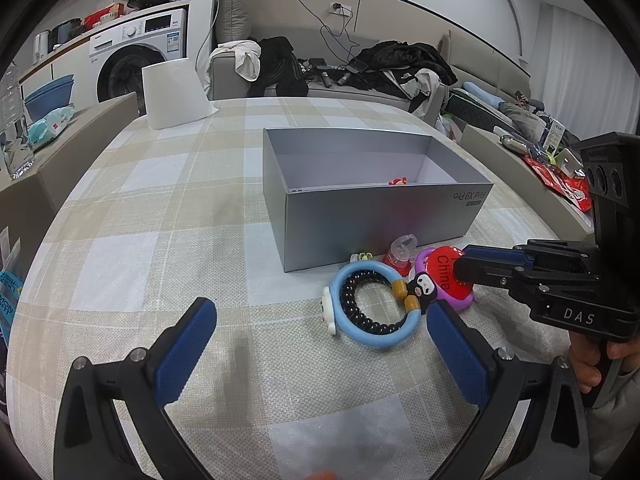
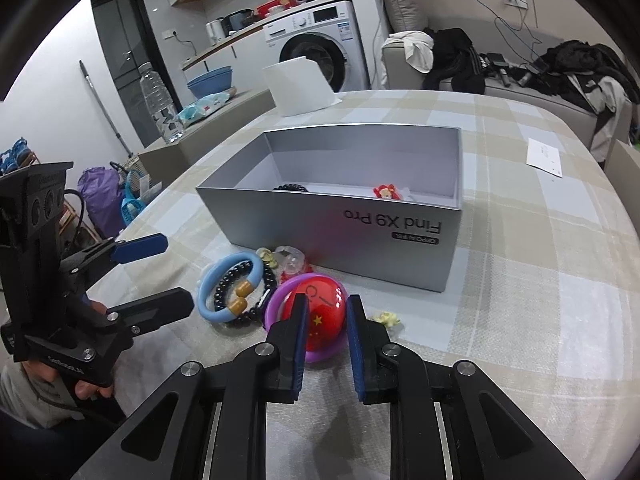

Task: Organize jewelry
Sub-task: 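Lift the red badge with the right tool while the left tool grasps the light-blue bangle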

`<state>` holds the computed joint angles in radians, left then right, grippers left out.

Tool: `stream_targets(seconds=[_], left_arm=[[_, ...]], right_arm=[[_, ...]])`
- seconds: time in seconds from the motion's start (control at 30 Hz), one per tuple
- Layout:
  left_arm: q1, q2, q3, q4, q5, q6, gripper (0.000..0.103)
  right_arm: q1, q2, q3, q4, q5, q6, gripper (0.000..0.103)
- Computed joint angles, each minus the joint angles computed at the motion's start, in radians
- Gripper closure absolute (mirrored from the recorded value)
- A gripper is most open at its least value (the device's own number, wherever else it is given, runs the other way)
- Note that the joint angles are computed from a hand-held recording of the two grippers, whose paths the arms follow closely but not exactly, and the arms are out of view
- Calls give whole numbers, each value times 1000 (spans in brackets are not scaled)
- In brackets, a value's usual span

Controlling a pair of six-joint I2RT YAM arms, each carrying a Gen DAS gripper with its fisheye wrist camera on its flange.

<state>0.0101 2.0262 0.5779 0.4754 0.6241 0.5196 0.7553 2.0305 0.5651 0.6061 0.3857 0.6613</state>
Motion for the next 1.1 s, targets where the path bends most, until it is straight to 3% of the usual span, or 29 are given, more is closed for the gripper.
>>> stream_targets(seconds=[0.17,0.4,0.5,0.6,0.83,1.1], left_arm=[[0,0,1,-1,0,0,1],[0,-1,1,-3,0,0,1],[0,-1,1,-3,0,0,1],[-1,-2,1,-3,0,0,1],[-2,-2,0,-3,-1,0,1],[-17,-23,-22,-20,-5,33,1]], right_arm=[[4,4,6,-3,5,-5,83],[-2,-9,-55,152,-77,-24,83],[11,0,-31,128,-82,-30,83],[27,17,9,73,-44,-23,87],[28,35,15,79,-52,-11,96],[70,-68,-117,213,58,11,97]])
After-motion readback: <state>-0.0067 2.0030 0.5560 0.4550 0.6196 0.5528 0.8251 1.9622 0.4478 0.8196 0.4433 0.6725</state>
